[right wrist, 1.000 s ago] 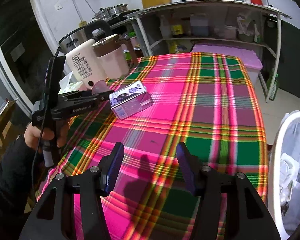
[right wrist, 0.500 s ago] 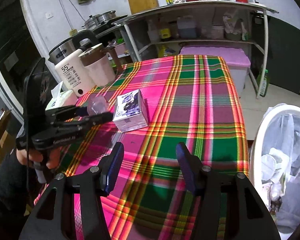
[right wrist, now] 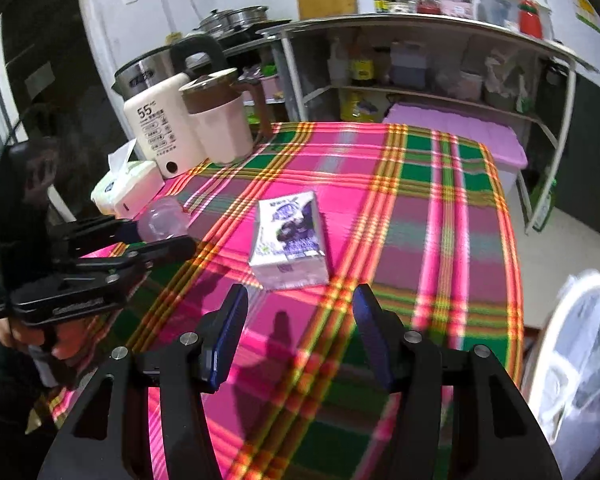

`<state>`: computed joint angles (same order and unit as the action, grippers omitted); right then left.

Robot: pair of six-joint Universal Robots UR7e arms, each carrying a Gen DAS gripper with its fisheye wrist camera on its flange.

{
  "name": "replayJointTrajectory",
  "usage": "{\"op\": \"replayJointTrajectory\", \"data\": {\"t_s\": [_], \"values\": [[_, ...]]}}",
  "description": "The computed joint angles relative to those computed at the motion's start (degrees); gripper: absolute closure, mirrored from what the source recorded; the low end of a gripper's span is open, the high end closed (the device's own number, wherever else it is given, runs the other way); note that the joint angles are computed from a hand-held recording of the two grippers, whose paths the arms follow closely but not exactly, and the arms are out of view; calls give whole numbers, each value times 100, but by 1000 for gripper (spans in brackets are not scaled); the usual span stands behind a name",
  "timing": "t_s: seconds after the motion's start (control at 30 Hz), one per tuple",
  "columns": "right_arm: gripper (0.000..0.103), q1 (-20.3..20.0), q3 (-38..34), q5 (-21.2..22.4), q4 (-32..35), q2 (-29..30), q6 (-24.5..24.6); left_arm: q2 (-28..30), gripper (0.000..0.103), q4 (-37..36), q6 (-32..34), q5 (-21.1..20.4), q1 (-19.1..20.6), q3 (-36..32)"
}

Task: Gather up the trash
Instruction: 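Grasp the clear plastic cup with the left tool while the right tool approaches the purple carton, then grasp the purple grape milk carton with the right tool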

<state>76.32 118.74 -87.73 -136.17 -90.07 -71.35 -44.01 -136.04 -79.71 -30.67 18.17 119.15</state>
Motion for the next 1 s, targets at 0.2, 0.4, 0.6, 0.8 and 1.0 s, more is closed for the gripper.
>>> {"op": "replayJointTrajectory", "data": {"t_s": [0.2, 0.4, 0.6, 0.8, 1.0], "values": [[47, 234, 43, -202, -389, 291, -66, -143, 58, 347, -596, -27, -96, 150], [47, 365, 72, -360, -648, 467, -13, -176, 58, 409, -787, -38, -128, 211], [46, 460, 180, -576, -913, 549, -92, -200, 58, 452, -866, -43, -168, 253], [46, 527, 226, -753, -1227, 704, -14, -206, 58, 472, -968, -84, -181, 283], [47, 533, 153, -794, -1114, 768, 145, -233, 58, 601, -1147, -95, -216, 292]]}}
